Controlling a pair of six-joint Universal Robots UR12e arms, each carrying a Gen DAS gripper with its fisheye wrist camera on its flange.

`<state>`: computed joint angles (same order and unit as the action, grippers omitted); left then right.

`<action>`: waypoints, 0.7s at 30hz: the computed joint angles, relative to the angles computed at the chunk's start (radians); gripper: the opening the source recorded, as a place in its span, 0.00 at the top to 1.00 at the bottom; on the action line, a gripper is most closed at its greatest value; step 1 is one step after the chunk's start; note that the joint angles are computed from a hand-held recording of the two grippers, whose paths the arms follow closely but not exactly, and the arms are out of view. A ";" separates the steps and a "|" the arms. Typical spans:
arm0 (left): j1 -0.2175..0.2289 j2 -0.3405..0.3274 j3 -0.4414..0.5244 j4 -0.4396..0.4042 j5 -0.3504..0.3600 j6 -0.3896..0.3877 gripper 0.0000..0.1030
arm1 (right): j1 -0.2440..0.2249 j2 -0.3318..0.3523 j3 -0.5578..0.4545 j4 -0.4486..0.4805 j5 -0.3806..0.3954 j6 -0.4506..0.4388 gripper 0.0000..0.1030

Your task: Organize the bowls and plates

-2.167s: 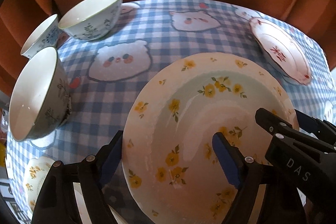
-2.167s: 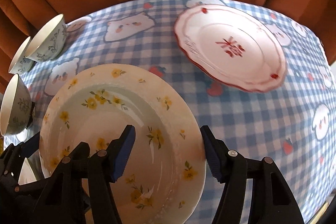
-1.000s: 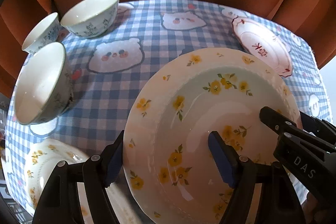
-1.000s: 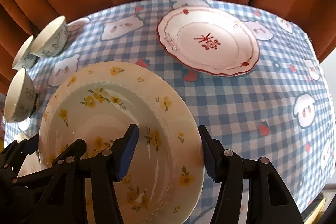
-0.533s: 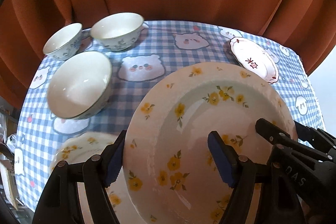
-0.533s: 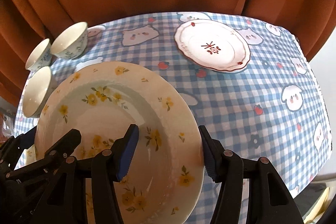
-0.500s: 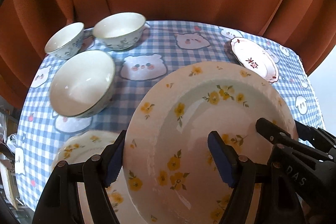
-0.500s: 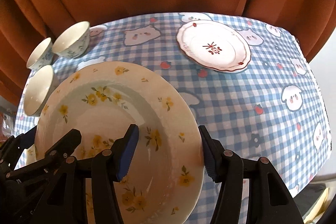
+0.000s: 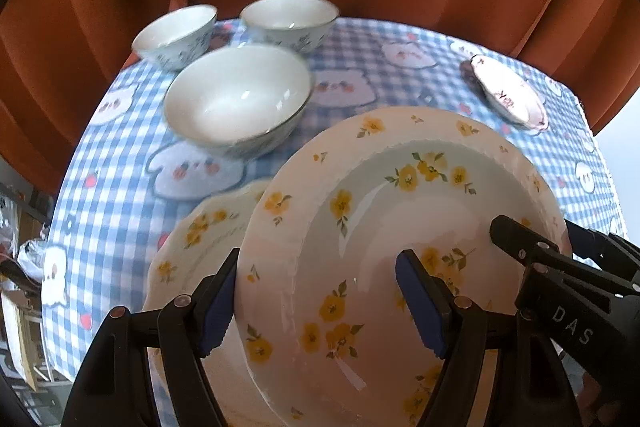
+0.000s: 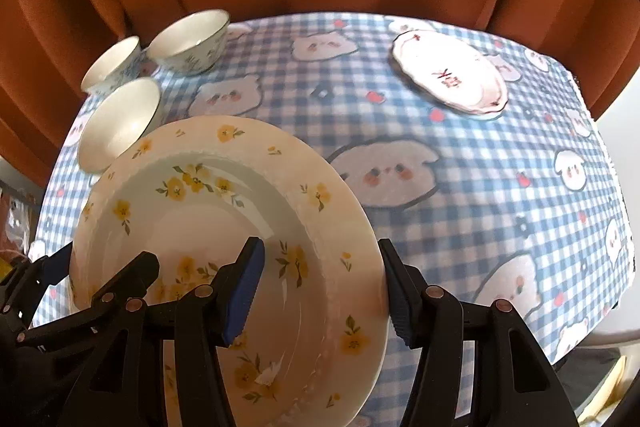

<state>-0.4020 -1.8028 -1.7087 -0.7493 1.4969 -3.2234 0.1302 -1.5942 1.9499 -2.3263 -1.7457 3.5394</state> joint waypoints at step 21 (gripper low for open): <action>0.054 0.018 -0.069 -0.044 -0.040 -0.022 0.25 | 0.080 0.067 -0.039 0.075 -0.023 -0.004 0.42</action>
